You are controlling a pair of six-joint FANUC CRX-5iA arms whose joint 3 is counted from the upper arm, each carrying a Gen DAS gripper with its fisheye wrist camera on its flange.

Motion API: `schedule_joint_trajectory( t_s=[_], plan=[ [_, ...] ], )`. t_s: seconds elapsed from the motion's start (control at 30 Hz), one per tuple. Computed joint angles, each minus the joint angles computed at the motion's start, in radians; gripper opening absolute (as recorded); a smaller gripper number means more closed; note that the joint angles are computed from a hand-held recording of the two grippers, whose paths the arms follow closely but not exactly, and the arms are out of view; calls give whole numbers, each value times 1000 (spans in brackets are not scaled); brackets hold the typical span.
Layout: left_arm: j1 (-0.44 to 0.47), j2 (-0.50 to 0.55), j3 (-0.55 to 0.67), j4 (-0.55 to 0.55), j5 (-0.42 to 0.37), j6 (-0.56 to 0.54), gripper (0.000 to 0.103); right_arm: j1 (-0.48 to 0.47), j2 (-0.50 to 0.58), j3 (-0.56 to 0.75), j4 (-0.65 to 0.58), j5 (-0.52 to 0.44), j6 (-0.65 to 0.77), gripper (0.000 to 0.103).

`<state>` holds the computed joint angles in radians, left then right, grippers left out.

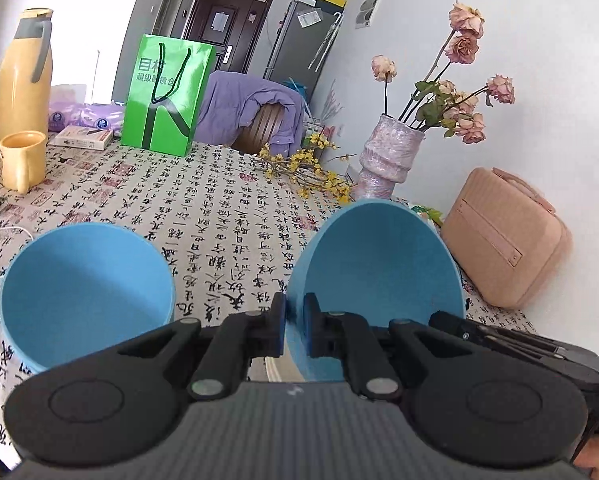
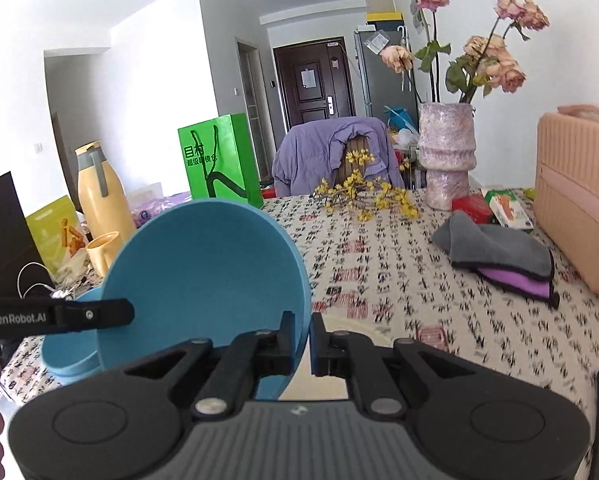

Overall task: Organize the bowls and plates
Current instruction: 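Lift the last blue bowl with both tools and carry it toward the bowl stack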

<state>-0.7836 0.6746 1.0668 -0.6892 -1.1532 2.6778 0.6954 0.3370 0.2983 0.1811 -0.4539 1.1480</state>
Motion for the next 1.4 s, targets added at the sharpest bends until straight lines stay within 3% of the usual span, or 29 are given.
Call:
schedule_joint_trajectory(
  t_s=[0.1, 0.27, 0.53, 0.67, 0.97, 1.4],
  plan=[
    [-11, -28, -48, -16, 11, 21, 9, 14, -30, -65, 52, 33, -70, 7],
    [-13, -90, -155, -29, 61, 71, 9, 40, -66, -172, 242, 98, -271, 7],
    [-26, -207, -310, -112, 100, 180, 9, 74, -80, -202, 330, 134, -379, 7],
    [-31, -266, -382, -169, 109, 239, 9, 98, -48, -149, 312, 123, -349, 7],
    [-8, -389, -530, -230, 89, 354, 9, 163, 61, 59, 149, 41, -155, 7],
    [74, -479, -673, -177, 142, 416, 10, 210, 232, 341, 15, -136, -5, 11]
  ],
)
